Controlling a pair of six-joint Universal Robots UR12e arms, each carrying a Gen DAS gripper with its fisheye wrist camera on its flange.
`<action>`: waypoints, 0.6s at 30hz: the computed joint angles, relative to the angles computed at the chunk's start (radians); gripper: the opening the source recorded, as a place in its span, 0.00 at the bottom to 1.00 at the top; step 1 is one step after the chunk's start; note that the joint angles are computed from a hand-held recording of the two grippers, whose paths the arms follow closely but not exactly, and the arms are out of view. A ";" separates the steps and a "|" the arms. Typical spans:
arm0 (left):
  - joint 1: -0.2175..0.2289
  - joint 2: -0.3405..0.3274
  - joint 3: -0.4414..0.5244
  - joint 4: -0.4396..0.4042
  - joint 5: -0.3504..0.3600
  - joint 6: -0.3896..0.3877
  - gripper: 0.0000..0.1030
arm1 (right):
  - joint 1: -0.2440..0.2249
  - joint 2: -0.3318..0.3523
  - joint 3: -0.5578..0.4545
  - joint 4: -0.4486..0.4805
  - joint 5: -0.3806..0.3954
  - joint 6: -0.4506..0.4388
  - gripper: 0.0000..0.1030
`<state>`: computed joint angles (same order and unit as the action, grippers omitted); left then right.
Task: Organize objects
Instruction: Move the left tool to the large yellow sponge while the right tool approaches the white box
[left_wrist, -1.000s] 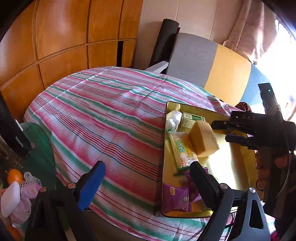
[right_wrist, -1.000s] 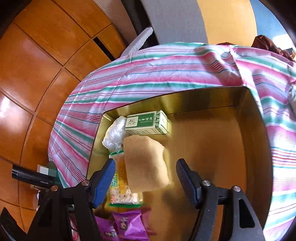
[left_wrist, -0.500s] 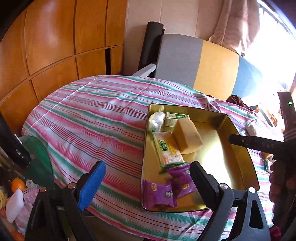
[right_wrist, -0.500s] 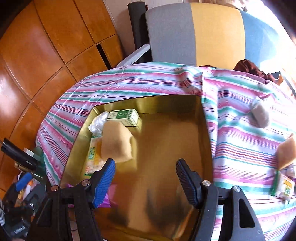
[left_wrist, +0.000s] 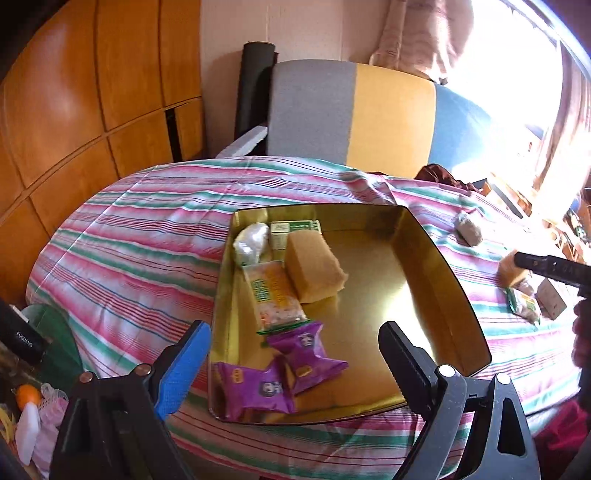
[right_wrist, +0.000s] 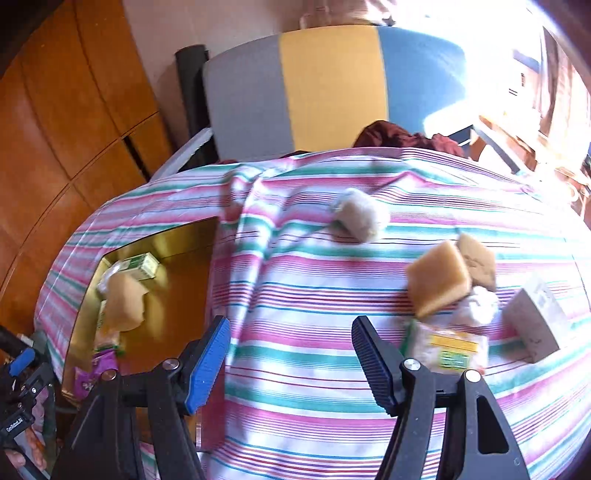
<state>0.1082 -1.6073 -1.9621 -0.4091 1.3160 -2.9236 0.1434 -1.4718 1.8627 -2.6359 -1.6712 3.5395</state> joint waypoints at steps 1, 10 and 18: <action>-0.005 -0.002 0.004 -0.012 -0.004 0.006 0.90 | -0.014 -0.013 0.014 0.003 -0.017 0.010 0.67; -0.055 -0.009 0.027 -0.061 -0.049 0.096 0.90 | -0.158 -0.132 0.154 -0.022 -0.142 0.186 0.67; -0.141 -0.041 0.091 -0.110 -0.095 0.152 0.90 | -0.280 -0.219 0.281 -0.037 -0.129 0.497 0.67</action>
